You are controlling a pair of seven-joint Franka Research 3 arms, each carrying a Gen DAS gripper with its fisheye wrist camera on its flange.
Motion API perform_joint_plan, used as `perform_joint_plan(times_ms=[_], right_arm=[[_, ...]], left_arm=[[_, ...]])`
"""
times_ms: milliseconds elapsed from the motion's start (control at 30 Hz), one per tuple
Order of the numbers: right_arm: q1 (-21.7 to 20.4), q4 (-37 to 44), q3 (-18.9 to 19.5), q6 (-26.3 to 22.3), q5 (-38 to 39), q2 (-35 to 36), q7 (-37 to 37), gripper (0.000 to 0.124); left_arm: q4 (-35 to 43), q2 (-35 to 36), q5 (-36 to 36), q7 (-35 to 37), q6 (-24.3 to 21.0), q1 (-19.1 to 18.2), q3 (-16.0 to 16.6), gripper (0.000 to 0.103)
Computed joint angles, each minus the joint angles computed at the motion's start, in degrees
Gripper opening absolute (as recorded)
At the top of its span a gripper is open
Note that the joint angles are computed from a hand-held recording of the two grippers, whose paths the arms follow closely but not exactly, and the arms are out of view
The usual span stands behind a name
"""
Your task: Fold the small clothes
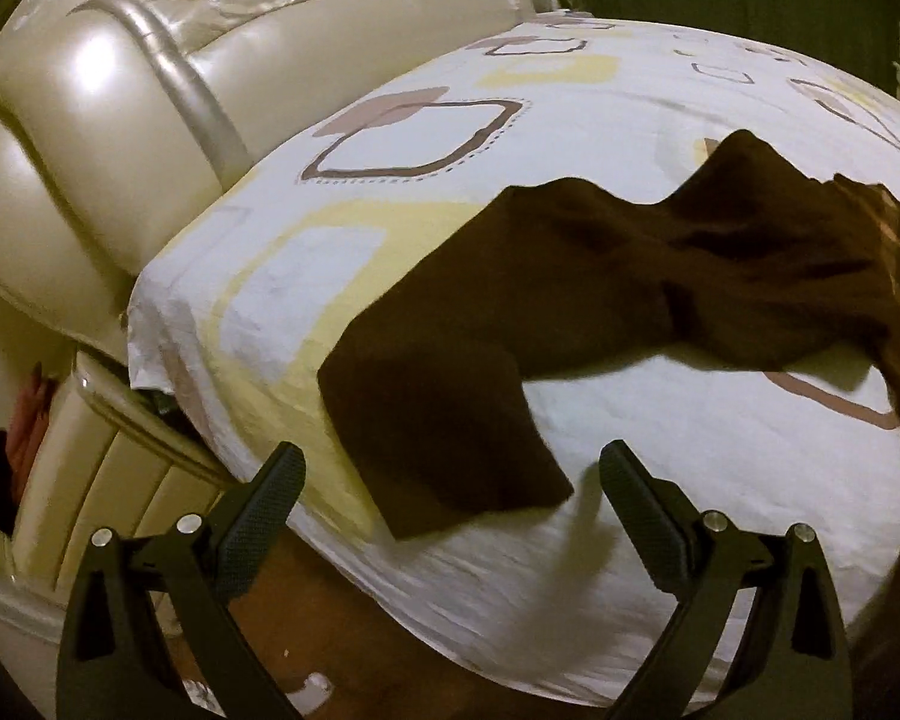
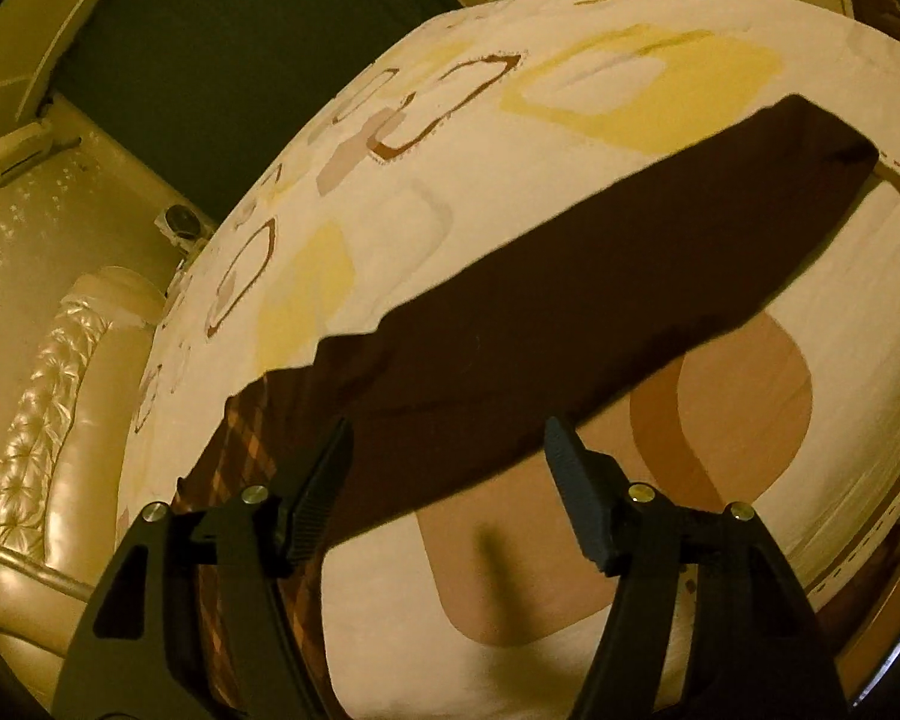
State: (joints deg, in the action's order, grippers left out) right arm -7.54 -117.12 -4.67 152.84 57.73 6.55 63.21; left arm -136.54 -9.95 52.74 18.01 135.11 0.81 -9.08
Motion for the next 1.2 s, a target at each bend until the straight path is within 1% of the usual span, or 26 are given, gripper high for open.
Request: perform_joint_plan(times_ms=[33,67,100,133,167,233,300,333,400,433,500,600,667,800,833,900,1000,1067,1100,1200], right_arm=[[0.1,-0.2,0.1,0.0,-0.2,0.0,0.3,0.066],[0.2,-0.3,0.1,0.0,-0.4,0.1,0.5,0.066],[0.2,-0.5,0.1,0.0,-0.5,0.1,0.7,0.066],[0.3,-0.7,0.2,0.1,-0.5,0.0,0.7,0.066],[0.3,-0.7,0.2,0.0,-0.6,0.1,0.7,0.066],[0.4,-0.9,0.3,0.0,-0.5,0.1,0.5,0.066],[0.4,-1.1,0.3,0.0,-0.4,0.0,0.4,0.066],[0.5,-1.0,0.3,-0.1,-0.4,0.0,0.4,0.066],[0.6,-1.2,0.3,0.2,-0.4,-0.1,0.3,0.066],[0.6,-1.2,0.3,0.2,-0.3,-0.1,0.3,0.066],[0.7,-1.4,0.3,0.3,-0.5,-0.2,0.4,0.066],[0.8,-1.6,0.3,0.6,-0.7,-0.3,0.6,0.066],[1.0,-1.7,0.3,0.8,-0.9,-0.3,0.9,0.066],[1.4,-2.2,0.5,1.4,-1.5,-0.7,1.4,0.066],[1.5,-2.3,0.5,1.7,-1.5,-0.8,1.3,0.066],[1.9,-2.6,0.6,2.5,-2.2,-1.0,1.7,0.066],[2.4,-2.9,0.7,3.2,-3.8,-1.1,2.8,0.066],[2.7,-3.0,0.7,3.4,-4.5,-1.1,3.8,0.066],[2.8,-3.0,0.7,3.5,-5.1,-1.0,4.3,0.066],[3.3,-3.2,0.9,4.3,-6.5,-0.8,5.4,0.066]], left_arm=[[0.2,0.3,0.2,1.0,0.4,0.0,0.1,0.077],[0.0,0.4,-0.7,2.2,1.0,-0.1,0.4,0.043],[-0.3,0.6,-3.3,4.8,2.5,0.0,1.3,0.034],[-1.2,0.4,-6.5,7.1,5.8,0.1,2.5,0.024],[-2.0,-0.2,-7.6,7.8,8.1,0.5,2.9,0.022],[-2.3,-0.5,-9.2,9.7,9.2,1.2,2.9,0.022],[-2.8,-1.3,-9.8,10.9,10.1,1.9,2.8,0.013],[-3.1,-1.7,-11.0,11.9,10.4,2.1,3.0,0.004],[-4.1,-3.1,-13.8,13.3,12.1,2.7,3.7,0.003],[-5.1,-4.5,-15.5,14.0,13.5,3.5,4.6,0.003],[-5.9,-6.4,-17.7,15.1,14.6,4.6,5.0,0.003],[-6.7,-9.2,-22.3,18.0,16.7,6.4,6.9,0.003],[-6.2,-10.2,-26.5,21.3,17.5,7.3,8.9,0.003],[-3.7,-9.7,-31.0,24.9,16.5,10.6,10.4,0.003],[-3.0,-9.2,-32.6,25.8,16.4,11.2,11.2,0.003],[-1.9,-7.8,-34.2,26.1,16.3,13.2,11.9,0.003],[-1.3,-6.7,-34.9,25.9,15.7,15.2,11.8,0.003],[-0.8,-5.9,-35.6,26.1,14.9,16.1,12.0,0.003],[-0.9,-5.4,-35.8,26.1,15.3,16.4,12.0,0.003],[-0.7,-4.8,-35.4,26.7,14.4,17.3,11.8,0.003]])
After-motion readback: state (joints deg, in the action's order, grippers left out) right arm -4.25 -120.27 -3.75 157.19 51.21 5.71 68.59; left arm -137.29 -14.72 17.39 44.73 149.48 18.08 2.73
